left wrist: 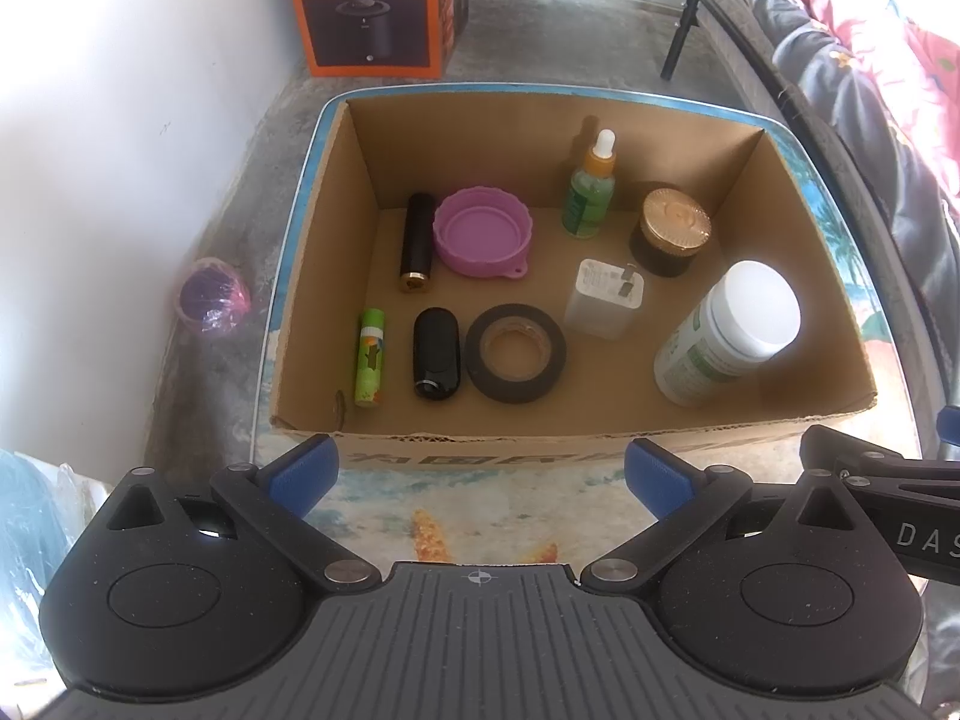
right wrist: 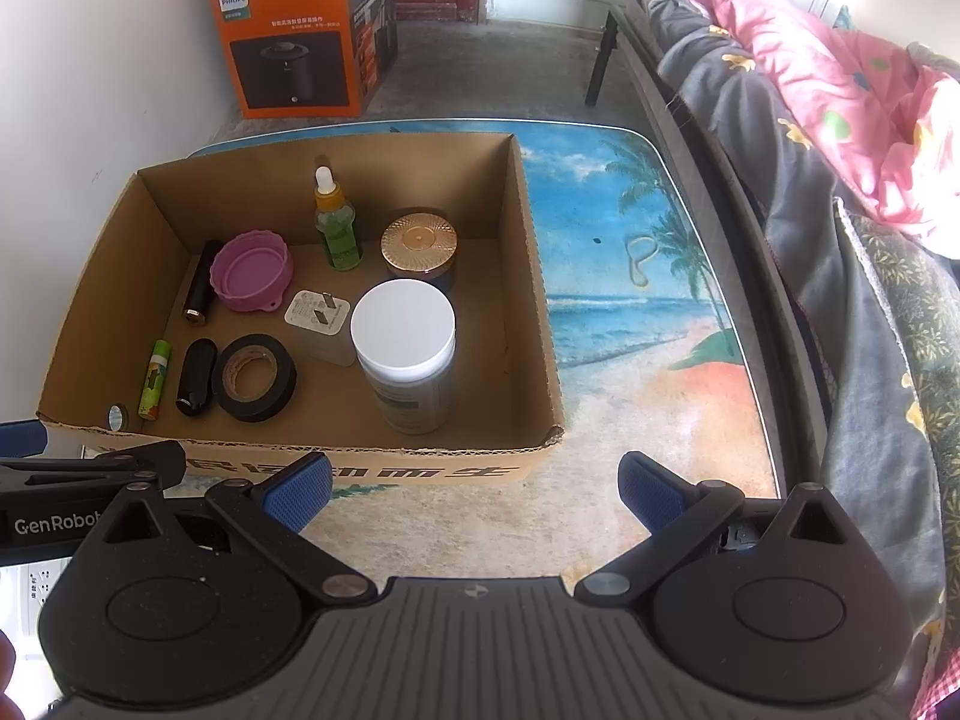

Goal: Organize rigid objects

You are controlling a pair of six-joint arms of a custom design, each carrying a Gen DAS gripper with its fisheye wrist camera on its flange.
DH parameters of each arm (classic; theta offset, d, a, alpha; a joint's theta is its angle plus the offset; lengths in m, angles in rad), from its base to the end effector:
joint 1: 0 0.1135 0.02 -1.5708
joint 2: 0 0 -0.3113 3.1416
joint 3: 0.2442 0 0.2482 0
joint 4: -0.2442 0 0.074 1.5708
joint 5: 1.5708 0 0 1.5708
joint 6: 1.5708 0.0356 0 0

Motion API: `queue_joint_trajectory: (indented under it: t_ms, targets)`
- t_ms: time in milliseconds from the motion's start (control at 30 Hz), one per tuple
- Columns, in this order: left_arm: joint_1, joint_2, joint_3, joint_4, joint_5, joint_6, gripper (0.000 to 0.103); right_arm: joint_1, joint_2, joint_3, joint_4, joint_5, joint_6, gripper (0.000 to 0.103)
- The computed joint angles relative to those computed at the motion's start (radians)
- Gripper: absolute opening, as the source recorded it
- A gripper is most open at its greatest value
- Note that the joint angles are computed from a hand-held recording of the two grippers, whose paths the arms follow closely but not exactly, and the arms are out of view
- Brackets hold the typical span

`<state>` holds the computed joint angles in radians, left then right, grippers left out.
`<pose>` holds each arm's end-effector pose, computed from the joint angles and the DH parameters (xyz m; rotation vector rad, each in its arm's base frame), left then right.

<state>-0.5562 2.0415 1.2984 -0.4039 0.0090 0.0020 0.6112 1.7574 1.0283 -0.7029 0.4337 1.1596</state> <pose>0.3601 -0.2242 0.1723 0.7550 2.6248 -0.1726 0.2641 0.1668 0.1984 0.7738 2.5977 -0.2321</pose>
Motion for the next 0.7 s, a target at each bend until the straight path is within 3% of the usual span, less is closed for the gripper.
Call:
queue_joint_trajectory:
  t_ms: [700]
  targets:
    - [-0.002,0.007,0.017,-0.012,-0.001,-0.009,0.102,-0.003,0.002,0.001,0.002,0.000,-0.003,0.103]
